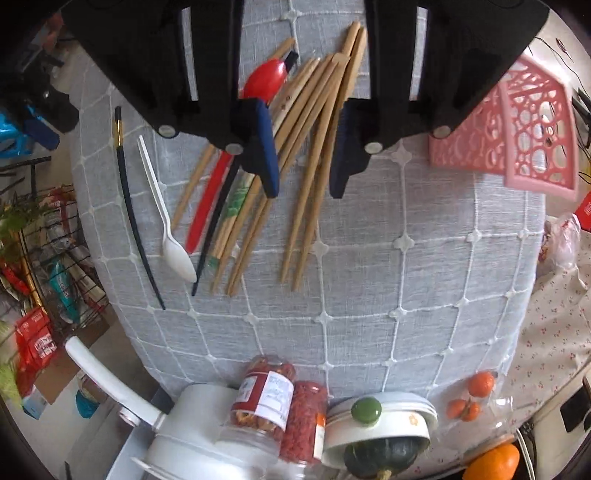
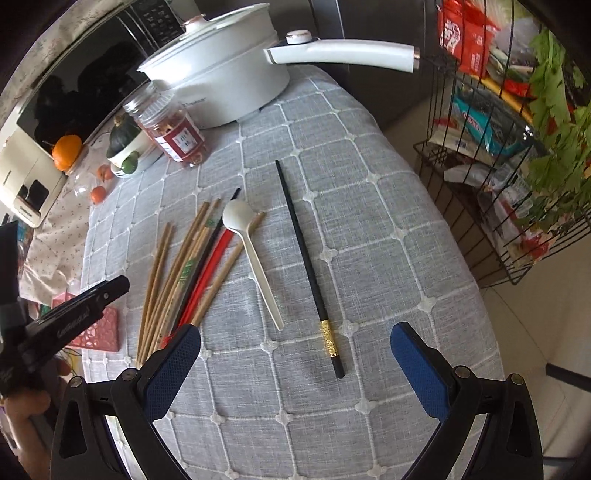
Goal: Organize utensils
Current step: 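Lower the left tool onto the wooden chopsticks and grasp one, then carry the wooden chopstick with the left tool over the pink holder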
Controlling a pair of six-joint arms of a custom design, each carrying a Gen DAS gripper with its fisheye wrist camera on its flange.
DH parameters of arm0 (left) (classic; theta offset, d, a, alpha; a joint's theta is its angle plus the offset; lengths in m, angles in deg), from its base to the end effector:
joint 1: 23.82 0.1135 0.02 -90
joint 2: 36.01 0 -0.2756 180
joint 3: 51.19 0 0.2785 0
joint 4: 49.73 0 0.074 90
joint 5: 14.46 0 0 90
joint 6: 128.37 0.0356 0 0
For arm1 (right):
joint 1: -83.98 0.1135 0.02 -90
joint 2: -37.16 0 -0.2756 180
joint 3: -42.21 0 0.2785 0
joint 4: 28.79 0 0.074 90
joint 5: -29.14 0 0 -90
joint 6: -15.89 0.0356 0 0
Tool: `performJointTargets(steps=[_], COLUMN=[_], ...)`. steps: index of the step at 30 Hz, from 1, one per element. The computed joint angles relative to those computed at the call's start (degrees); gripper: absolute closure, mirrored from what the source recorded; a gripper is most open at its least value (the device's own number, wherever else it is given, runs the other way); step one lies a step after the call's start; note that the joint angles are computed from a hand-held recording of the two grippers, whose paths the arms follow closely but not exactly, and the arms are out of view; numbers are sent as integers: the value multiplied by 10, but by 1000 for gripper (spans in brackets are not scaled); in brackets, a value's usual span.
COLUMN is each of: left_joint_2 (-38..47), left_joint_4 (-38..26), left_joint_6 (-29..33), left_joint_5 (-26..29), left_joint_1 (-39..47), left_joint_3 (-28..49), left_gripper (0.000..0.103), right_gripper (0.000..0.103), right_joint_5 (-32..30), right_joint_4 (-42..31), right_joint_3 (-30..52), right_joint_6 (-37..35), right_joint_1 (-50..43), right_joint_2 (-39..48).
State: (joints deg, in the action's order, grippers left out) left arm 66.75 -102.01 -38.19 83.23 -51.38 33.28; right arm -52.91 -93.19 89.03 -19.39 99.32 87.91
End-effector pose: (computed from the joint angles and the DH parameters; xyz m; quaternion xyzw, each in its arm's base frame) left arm 0.3361 -0.1808 0.1918 0.2467 0.9521 -0.1041 0.1479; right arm 0.1593 0.0386 0.2063 0.3424 0.9181 0.0519 0.1926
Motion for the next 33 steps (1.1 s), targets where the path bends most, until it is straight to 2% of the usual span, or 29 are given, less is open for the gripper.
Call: performJointTargets(steps=[7,9,15,16,18,24,28,30,32,33], left_joint_2=[65,78,89,84,67,-111,-234,-286,-315,-325], left_joint_4=[7,16,5,4,18,46,25,5,-1,-1], left_joint_6=[0,-2,1,5,5,58,87,104,120,131], left_joint_5=[-34,-52,-63,-70,-68,-20,25,72,117,138], left_joint_1=[-13,-12,-13,-15,-21,-5,23,65,108,129], left_joint_3=[37,43,52,48,31,-79,-124,-141,-152,-157], left_gripper=[87,88,89,93,93,95,96,96,96,96], right_gripper=[0,0,0,0,0,1,12,22,40,44], right_joint_5=[-32,-40,-43,-42,-41,-30,-60,-75,-88,-94], right_joint_4=[14,17,18,18,18,19,72,113,161,186], right_joint_3=[-14,-16,-13,-12,-11,-7,-11,-9,4,13], right_joint_6=[-43,-46,-43,-41,-41,-29,-4,5,1,-8], right_joint_1=[-60,-69,-67,-65,-64,-58,-40,-14,12,22], right_joint_2=[-2,-4,-7,-7,-8,-13,-6,20,69,97])
